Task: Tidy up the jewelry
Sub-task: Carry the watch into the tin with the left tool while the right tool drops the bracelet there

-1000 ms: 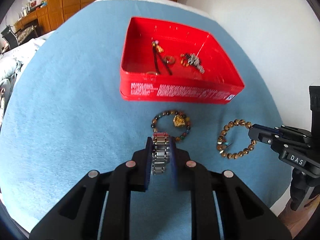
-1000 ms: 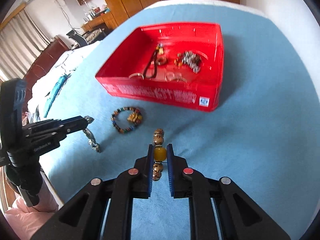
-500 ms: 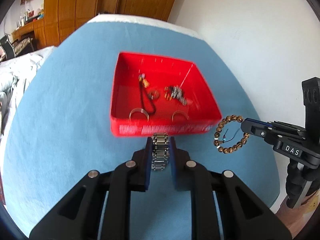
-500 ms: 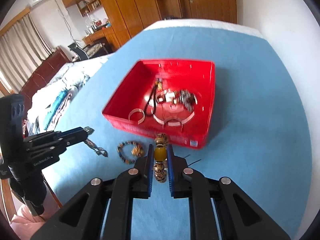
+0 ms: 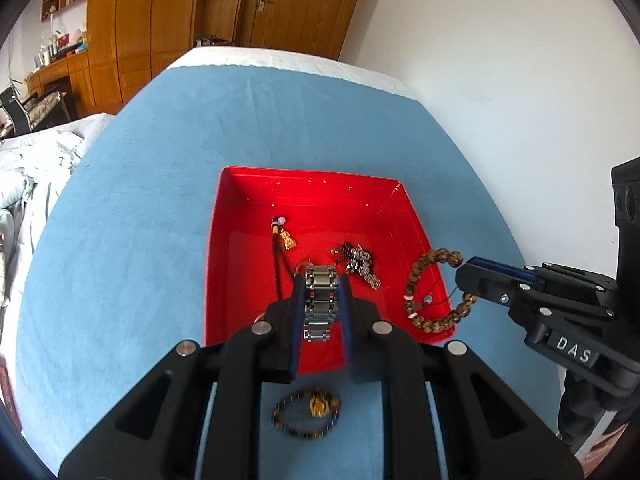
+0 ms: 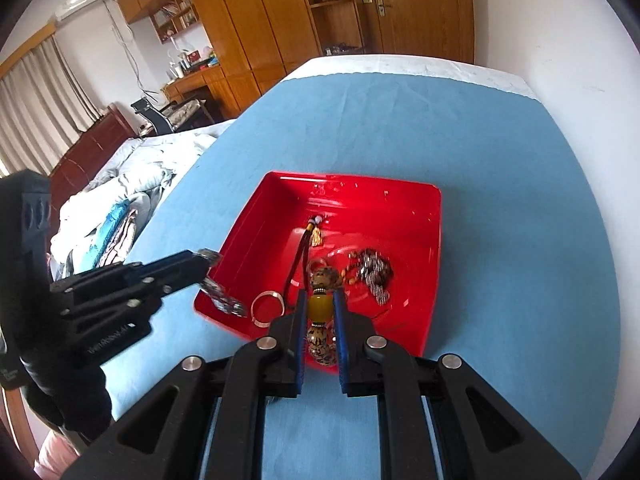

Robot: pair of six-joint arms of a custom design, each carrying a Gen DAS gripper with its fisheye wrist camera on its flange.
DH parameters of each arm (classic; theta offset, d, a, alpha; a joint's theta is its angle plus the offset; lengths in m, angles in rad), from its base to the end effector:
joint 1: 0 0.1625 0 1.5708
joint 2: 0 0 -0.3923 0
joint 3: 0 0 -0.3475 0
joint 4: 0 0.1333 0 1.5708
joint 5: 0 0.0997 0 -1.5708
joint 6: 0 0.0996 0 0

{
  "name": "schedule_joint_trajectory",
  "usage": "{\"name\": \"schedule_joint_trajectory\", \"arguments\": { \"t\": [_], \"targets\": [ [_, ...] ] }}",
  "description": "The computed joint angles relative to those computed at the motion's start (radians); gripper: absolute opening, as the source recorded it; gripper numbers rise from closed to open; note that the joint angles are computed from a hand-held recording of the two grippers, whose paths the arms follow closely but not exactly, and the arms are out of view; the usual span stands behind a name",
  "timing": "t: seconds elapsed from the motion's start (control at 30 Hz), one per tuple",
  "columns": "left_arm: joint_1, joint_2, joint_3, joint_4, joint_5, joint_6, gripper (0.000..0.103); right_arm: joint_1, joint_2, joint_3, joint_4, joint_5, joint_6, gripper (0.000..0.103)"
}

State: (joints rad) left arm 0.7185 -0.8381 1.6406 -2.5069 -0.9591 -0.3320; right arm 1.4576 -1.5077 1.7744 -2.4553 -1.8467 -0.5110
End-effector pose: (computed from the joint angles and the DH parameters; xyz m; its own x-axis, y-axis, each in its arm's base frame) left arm -0.3365 -0.5473 0.1367 -0.8071 0.3224 -0.4946 0.5109 0.8012 -0.3114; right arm 0.0494 -0.5055 0.4421 -0.8634 -0.1645 0.4770 -0.3785 0.8363 -0.3966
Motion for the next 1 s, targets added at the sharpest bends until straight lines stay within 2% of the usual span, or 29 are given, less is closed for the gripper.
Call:
{"name": "schedule_joint_trajectory", "arguments": {
  "t": [0.3, 0.6, 1.0],
  "targets": [
    [0.056, 0.102, -0.134, 0.051, 0.005, 0.032, 0.014, -0.009, 0.127, -0.116, 0.015, -0.007, 0.016, 0.012],
    [0.087, 0.184, -0.242, 0.051, 0.029, 0.066, 0.015, -0.018, 0.183, -0.167, 0.007, -0.004, 0.017, 0.012],
    [0.144, 0.301, -0.423, 0.135, 0.016, 0.069, 0.015, -0.041, 0.276, -0.252, 0.009, -0.023, 0.046, 0.012]
  ]
}}
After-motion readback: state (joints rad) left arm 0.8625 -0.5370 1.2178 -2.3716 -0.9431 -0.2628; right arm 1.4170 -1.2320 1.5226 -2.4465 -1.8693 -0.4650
